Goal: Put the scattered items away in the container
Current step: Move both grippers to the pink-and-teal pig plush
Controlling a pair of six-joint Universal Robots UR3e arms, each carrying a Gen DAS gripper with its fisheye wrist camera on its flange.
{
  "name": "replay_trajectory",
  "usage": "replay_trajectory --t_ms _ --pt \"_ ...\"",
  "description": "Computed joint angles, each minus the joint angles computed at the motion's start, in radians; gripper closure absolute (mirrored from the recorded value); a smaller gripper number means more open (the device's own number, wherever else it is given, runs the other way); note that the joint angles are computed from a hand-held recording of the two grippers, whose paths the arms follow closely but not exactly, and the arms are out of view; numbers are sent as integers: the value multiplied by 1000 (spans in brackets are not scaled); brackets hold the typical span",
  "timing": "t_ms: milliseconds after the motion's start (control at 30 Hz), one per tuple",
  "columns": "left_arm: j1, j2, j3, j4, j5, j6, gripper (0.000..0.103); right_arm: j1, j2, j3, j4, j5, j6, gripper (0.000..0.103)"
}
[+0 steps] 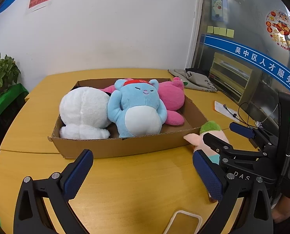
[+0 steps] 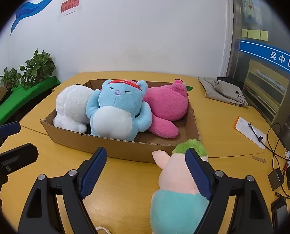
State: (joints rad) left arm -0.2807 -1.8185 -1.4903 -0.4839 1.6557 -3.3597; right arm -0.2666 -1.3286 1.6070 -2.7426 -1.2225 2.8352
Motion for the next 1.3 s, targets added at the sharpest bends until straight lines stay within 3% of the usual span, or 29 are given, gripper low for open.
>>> replay_trajectory --t_ms 1300 --pt "-21 -79 78 -21 -12 -12 0 -74 -11 31 4 66 -6 21"
